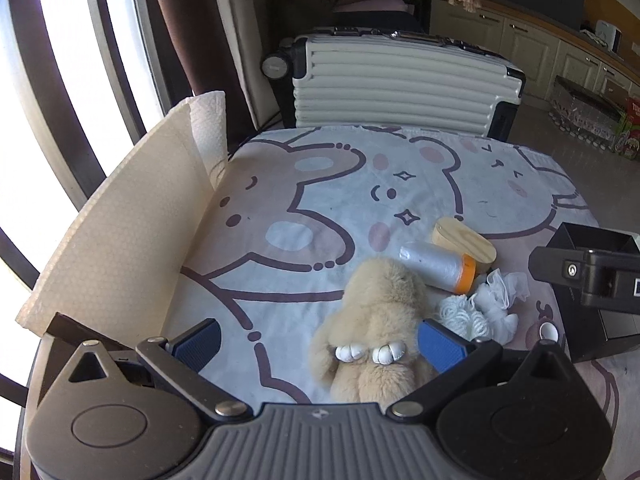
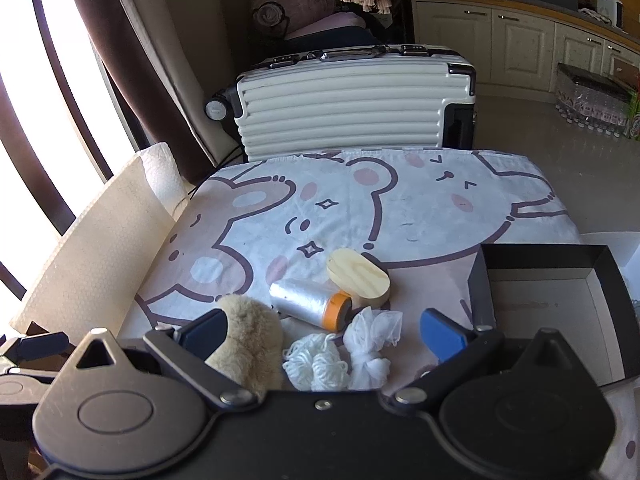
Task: Organize objects
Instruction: 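Lower the left tool onto the plush bunny while the right tool approaches the mesh puff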
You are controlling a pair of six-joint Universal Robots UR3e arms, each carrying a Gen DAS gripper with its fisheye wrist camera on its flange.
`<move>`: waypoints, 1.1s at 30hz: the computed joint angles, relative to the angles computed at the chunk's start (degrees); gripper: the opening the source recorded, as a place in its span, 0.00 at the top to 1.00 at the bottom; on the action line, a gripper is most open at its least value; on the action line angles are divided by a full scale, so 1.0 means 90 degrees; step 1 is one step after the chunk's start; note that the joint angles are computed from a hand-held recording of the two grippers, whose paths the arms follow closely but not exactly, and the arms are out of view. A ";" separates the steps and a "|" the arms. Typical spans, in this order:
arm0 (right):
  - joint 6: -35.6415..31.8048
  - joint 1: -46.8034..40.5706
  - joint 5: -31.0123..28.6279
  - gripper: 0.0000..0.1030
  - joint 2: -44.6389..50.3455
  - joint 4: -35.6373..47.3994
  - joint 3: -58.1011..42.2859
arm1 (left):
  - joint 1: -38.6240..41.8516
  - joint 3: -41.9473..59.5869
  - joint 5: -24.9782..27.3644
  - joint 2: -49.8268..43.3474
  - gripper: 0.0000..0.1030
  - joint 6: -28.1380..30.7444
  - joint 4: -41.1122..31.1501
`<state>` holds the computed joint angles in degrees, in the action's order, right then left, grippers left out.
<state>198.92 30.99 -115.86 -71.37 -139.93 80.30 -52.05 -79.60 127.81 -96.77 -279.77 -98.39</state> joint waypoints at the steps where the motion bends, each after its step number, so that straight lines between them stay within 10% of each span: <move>1: -0.0037 -0.0037 0.0034 0.00 0.0029 -0.0031 -0.0004 | 0.0097 -0.0162 -0.0070 0.0045 0.00 0.0222 0.0233; 16: 0.0459 -0.1043 0.0795 0.00 0.0180 0.0501 0.0033 | 0.1196 -0.1919 -0.1055 0.0038 0.00 0.2584 0.3302; 33: 0.0525 -0.1519 0.1249 0.39 0.0883 0.1104 -0.0534 | 0.1919 -0.3035 -0.1718 -0.0036 0.00 0.3513 0.4796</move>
<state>203.64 17.32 -104.62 -63.42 -129.99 75.49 -34.78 -106.92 112.35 -97.09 -248.15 -55.23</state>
